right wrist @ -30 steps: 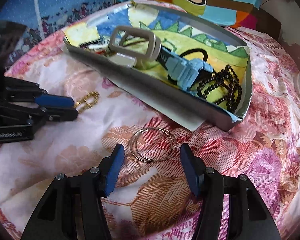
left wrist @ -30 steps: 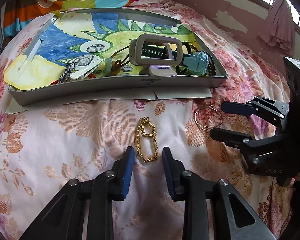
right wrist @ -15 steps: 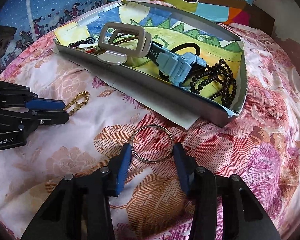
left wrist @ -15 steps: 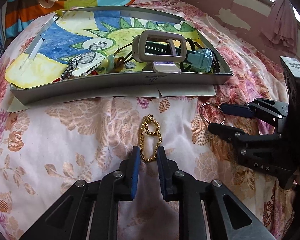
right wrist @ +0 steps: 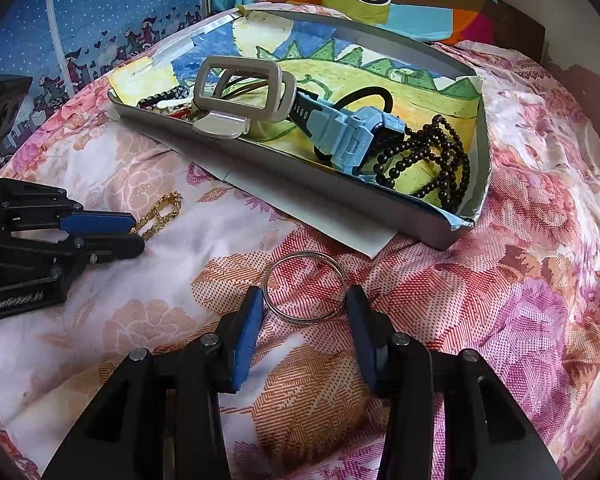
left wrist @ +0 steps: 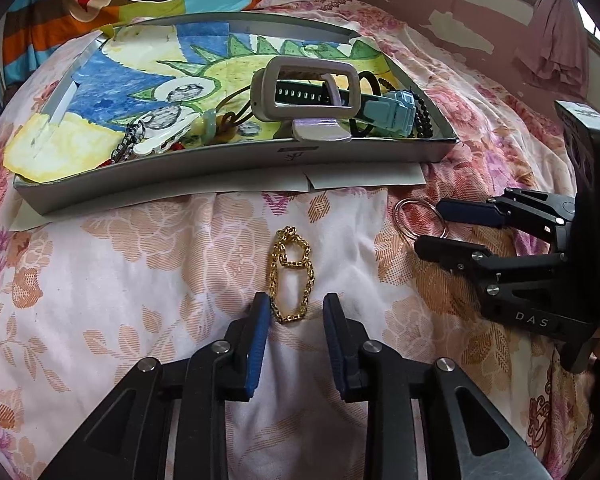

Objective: Organize jewelry
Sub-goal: 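Grasp the gold chain bracelet with the left tool while the right tool grasps the silver rings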

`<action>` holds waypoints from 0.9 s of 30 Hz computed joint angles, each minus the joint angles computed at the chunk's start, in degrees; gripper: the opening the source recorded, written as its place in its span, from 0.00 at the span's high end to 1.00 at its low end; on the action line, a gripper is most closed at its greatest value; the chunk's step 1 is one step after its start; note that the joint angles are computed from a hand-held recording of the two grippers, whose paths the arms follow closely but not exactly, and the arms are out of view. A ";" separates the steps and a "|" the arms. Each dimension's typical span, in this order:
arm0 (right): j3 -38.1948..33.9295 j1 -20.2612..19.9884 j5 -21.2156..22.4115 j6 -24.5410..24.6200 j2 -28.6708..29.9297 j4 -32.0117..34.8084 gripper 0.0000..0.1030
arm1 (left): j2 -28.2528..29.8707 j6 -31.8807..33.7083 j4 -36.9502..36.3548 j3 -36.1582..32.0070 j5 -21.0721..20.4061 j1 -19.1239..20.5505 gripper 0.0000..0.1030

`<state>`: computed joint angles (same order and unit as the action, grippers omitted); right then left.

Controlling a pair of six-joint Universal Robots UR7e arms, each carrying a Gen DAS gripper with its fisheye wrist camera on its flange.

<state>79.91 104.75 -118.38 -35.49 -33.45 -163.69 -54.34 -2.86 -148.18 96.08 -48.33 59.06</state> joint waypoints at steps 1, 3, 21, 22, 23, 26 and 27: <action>0.03 0.00 0.08 0.04 -0.03 -0.02 0.63 | 0.04 -0.12 0.07 0.00 0.17 -0.02 0.76; 0.19 0.00 0.34 0.06 -0.16 -0.23 0.63 | 0.18 -0.75 0.17 0.05 1.73 -0.22 0.84; 4.88 0.57 8.70 -1.66 -3.86 -7.63 0.63 | -3.54 2.94 -8.32 2.44 2.38 -2.99 0.86; 5.06 0.77 9.29 -1.88 -4.06 -8.42 0.63 | -3.79 3.23 -9.05 2.50 2.64 -3.19 0.86; 5.20 0.94 9.74 -2.09 -4.19 -9.23 0.63 | -4.17 3.44 -9.87 2.53 2.61 -3.37 0.86; 4.14 1.66 11.87 -1.77 -3.83 -12.23 0.63 | -5.00 3.73 -12.10 2.38 2.56 -3.51 0.86; 3.73 1.88 12.37 -1.67 -3.60 -13.07 0.63 | -5.19 3.94 -12.90 2.36 2.76 -3.61 0.86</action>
<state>83.64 106.64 -106.01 -37.16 -37.05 -176.76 -59.53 1.09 -161.08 98.44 -45.57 55.46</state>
